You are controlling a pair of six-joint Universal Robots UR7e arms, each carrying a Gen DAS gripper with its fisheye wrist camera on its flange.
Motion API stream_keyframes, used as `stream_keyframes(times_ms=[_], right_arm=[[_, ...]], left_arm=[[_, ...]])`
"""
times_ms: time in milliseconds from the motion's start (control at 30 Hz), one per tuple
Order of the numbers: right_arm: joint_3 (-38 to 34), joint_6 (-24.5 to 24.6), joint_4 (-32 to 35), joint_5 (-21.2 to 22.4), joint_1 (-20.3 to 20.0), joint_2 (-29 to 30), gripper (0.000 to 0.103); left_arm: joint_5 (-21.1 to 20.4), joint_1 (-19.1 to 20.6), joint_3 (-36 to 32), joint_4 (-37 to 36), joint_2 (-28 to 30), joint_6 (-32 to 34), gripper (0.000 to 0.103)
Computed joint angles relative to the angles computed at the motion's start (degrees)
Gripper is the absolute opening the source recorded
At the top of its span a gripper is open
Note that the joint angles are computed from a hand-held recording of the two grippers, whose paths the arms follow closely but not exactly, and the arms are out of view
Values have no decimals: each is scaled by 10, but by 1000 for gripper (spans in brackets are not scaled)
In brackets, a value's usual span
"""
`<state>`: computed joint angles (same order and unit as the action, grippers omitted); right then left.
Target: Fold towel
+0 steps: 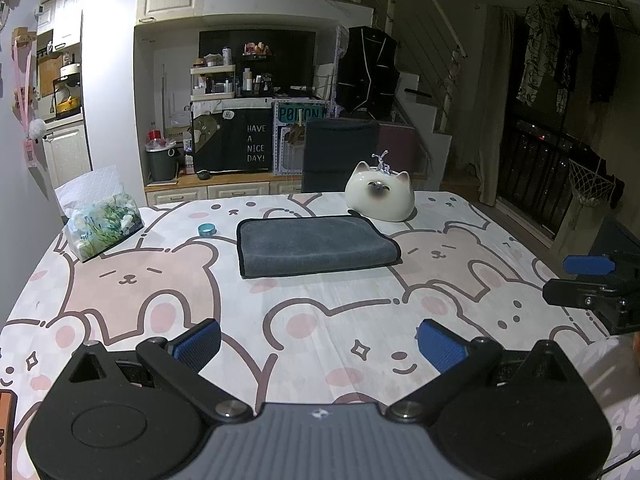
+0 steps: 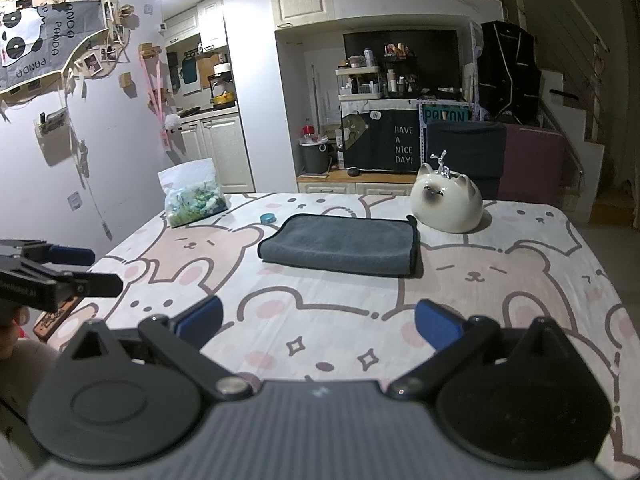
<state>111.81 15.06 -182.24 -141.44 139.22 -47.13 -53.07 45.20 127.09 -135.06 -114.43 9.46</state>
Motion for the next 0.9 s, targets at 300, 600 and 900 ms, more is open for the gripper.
stream_keyframes(times_ms=[300,600,900], right_arm=[[-1,4,2,-1,1,2,103],[-1,7,3,0,2,3,103],[0,7,2,1,1,2,103]], left_arm=[[0,0,0,1,0,0,103],[1,-1,0,1,0,0,103],[1,-1,0,2,0,-1,103]])
